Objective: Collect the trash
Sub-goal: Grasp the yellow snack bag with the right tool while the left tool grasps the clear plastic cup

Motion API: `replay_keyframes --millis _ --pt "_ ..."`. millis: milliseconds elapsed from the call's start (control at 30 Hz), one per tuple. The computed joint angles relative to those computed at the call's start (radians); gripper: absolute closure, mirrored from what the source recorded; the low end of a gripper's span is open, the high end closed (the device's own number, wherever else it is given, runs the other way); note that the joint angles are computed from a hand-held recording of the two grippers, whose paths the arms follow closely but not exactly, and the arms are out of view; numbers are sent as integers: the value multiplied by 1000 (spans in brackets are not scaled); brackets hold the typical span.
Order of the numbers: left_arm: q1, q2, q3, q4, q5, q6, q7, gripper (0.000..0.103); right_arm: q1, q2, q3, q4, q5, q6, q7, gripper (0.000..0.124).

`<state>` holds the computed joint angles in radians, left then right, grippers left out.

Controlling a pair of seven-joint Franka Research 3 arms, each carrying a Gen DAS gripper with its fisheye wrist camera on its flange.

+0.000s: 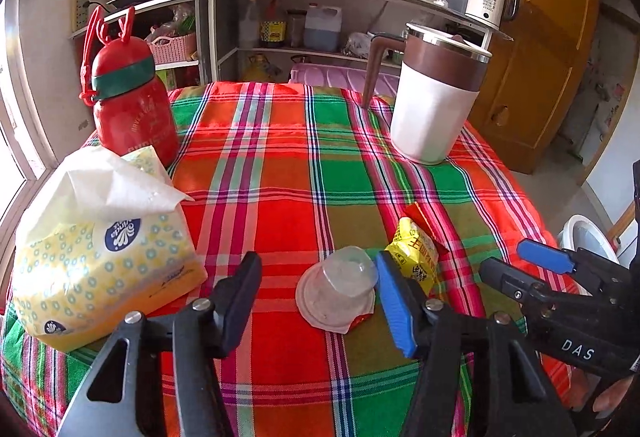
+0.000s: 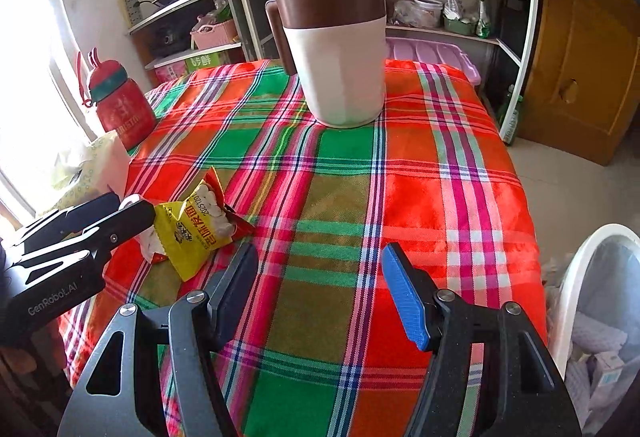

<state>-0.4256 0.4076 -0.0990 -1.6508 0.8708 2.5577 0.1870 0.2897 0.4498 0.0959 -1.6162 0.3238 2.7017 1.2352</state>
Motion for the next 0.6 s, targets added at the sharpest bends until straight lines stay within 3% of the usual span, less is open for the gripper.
replay_keyframes --millis 67,167,433,600 --pt "8 3 -6 -2 -18 7 13 60 3 0 -2 1 -3 -3 5 59" --pt "8 -1 -4 -12 -24 16 14 71 -1 -2 7 -1 6 -2 -9 59" --pt "14 -57 -5 -84 4 6 -48 71 -27 15 64 27 105 -10 -88 59" --pt "28 -88 -9 -133 21 35 -111 71 -32 75 100 119 179 -85 -159 59"
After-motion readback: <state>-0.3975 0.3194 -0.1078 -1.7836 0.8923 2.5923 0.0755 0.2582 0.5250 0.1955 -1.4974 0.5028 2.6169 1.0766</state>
